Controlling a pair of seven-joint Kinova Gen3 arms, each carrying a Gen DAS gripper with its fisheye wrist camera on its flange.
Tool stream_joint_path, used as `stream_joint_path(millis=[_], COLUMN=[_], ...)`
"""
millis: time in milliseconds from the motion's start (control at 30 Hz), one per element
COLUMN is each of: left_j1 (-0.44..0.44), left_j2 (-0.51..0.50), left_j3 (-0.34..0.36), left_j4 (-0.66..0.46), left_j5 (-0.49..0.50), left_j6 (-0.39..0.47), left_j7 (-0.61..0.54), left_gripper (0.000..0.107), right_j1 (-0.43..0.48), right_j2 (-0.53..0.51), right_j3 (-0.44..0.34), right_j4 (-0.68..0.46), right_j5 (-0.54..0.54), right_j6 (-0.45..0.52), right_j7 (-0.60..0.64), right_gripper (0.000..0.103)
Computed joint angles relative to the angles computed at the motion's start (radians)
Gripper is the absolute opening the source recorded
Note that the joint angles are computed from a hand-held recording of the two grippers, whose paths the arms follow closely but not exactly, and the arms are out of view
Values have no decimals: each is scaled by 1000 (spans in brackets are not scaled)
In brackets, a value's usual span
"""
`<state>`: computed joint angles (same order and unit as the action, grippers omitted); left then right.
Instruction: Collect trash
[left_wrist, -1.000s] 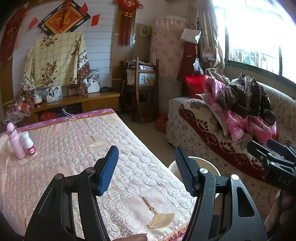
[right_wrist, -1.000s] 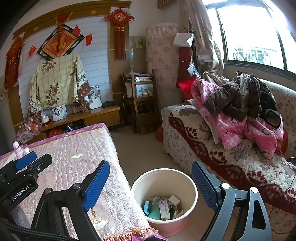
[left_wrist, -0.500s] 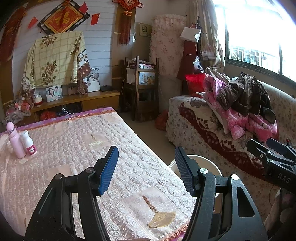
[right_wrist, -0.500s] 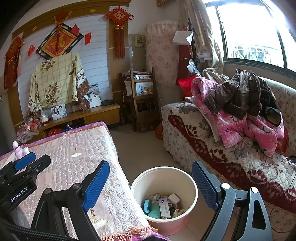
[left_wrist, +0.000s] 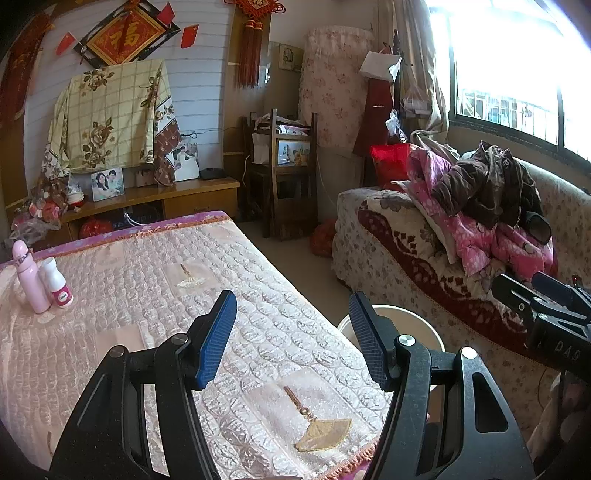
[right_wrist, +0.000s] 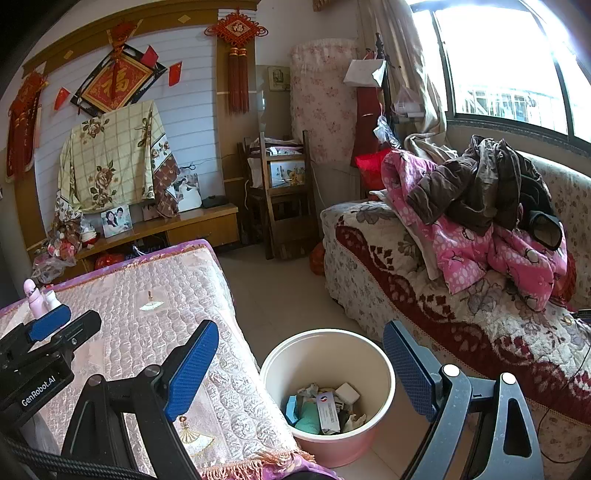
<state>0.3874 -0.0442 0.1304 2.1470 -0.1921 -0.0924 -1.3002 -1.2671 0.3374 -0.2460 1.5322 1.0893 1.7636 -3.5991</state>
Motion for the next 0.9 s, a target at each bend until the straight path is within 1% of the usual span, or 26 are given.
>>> stream_joint_path(millis=[333, 433, 600, 700, 800, 900], left_j1=[-2, 11, 2, 18, 13, 32], left_j2=[1, 3, 4, 7, 9, 10], left_j3=[0, -14, -7, -29, -26, -49], left_j4=[7, 8, 10, 14, 13, 8], left_j5=[-3, -32, -36, -91, -112, -189], left_j6=[-1, -3, -5, -9, -9, -4], left_j7=[3, 31, 35, 89, 108, 183], left_gripper=[62, 62, 62, 62, 62, 62], right_j1=[5, 10, 12, 14, 16, 20], right_j2=[-7, -7, -9, -11, -11, -10], right_j3=[0, -2, -3, -3, -4, -5], right_j4=[8, 8, 10, 11, 12, 13], right_j5=[-3, -7, -7, -9, -11, -18], right_j6=[-6, -10, -11, -14, -17, -23], right_j7=[-4, -2, -1, 1, 2, 3], right_gripper=[89, 89, 89, 89, 89, 90])
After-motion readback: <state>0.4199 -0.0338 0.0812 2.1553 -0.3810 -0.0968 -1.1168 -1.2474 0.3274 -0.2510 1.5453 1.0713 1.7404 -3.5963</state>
